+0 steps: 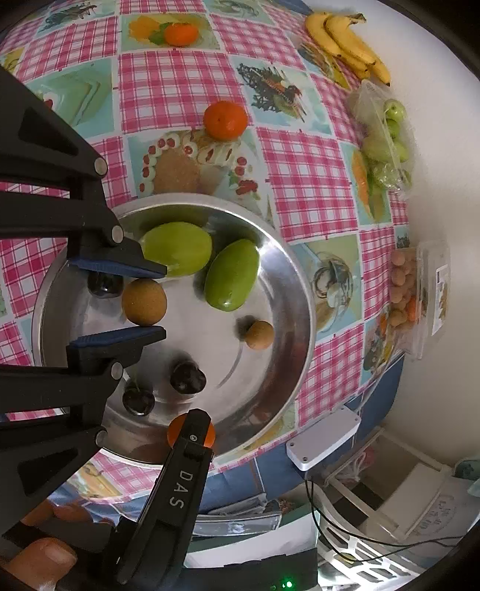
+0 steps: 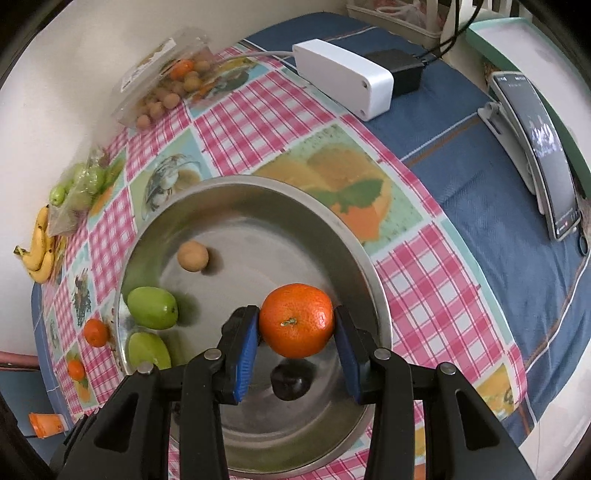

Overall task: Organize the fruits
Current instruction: 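Carry the kiwi and tangerine over the steel bowl with both tools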

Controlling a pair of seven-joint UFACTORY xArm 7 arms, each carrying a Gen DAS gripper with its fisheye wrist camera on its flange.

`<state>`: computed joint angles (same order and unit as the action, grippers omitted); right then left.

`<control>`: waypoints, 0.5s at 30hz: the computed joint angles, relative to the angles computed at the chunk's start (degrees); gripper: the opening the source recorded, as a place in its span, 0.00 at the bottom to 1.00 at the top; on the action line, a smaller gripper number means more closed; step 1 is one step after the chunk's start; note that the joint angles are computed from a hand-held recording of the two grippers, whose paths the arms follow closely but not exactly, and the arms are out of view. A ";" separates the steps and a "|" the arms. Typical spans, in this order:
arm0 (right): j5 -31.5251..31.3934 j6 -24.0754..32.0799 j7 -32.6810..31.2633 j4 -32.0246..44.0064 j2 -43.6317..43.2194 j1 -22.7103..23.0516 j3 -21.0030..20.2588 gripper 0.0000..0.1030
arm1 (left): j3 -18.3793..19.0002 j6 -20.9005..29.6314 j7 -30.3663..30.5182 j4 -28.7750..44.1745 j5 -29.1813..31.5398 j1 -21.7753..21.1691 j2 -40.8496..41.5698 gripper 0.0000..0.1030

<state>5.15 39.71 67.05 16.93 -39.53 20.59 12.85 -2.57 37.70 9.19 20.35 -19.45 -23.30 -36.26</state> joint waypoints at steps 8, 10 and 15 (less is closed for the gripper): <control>1.23 -0.15 -0.58 0.13 1.35 0.81 -0.53 0.41 | -0.65 -0.57 -0.13 0.07 0.36 -0.33 1.69 0.27; 1.50 -0.73 -0.81 0.32 2.38 0.78 -0.73 0.41 | -0.83 -0.62 -0.36 -0.13 0.64 -0.28 1.83 0.27; 1.53 -0.89 -0.58 0.70 2.95 0.64 -0.51 0.41 | -0.88 -0.72 -0.52 -0.37 0.74 -0.49 2.07 0.28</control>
